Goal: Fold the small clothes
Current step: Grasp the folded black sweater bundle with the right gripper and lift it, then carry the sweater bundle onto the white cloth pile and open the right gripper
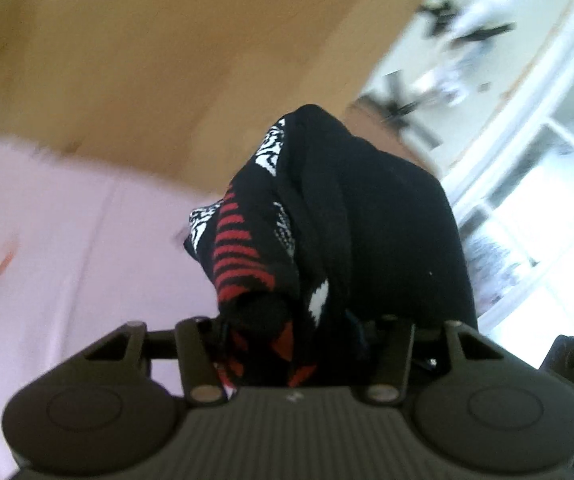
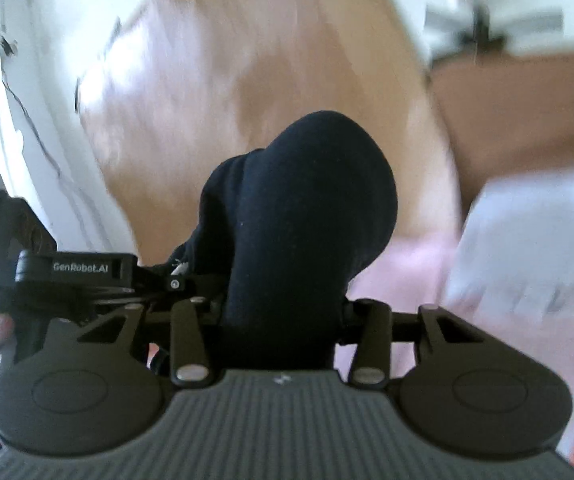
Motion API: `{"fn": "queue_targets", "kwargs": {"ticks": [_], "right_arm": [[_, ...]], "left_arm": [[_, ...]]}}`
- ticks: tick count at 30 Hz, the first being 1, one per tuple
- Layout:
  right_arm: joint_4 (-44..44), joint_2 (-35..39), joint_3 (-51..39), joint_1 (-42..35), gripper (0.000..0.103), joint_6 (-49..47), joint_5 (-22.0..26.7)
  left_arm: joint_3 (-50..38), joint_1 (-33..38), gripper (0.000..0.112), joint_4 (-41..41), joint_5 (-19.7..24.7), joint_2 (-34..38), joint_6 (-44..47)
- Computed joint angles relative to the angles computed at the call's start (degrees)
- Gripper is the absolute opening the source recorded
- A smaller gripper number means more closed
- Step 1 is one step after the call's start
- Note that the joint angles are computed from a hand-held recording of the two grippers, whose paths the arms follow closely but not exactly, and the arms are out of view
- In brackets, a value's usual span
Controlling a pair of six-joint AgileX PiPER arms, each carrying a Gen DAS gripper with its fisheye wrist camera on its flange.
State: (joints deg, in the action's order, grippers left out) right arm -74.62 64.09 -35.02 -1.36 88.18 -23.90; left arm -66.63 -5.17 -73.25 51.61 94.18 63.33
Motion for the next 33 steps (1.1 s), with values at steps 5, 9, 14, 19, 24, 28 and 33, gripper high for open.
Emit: {"fn": "queue_targets", "kwargs": {"ticks": [5,9,14,19,24,28,33], "right_arm": [[2.2,2.8,-5.3,-17.6,0.047,-7.3,-8.5],[6.8,12.5,-9.5,-24.9,0.048,-10.8,-11.0],[5.1,25.6,-16.0,-24.9,0.049,-8.4,-3.2],[11.8,30.0,-15.4,-24.5,0.061,-16.4,-4.8],[19.4,28.9,-13.1,-26.2,0.078,-21.8,-8.1],[30.5,22.7,-8.4,-25.5,0.085,-28.1,-5.7],[28.3,10.1,2.9,-24.2,0.087,-21.5,-2.2]], "left_arm": [[-18.7,-15.6,0.049,1.0,-9.2,8.9,-6.9],[-36.9,-23.8,0.05,9.3,-13.5,22.6,-18.5],[-58.9,-29.7,0.051,32.0,-13.4,40.4,-43.9],[-51.9,-29.8,0.073,26.2,-21.5,41.3,-38.3],[-39.9,-28.0,0.071,16.1,-24.7,32.3,-28.5],[-22.6,-25.9,0.079,3.4,-29.1,19.8,-10.5],[-3.4,-25.0,0.098,-12.8,-35.6,6.5,15.7]]}}
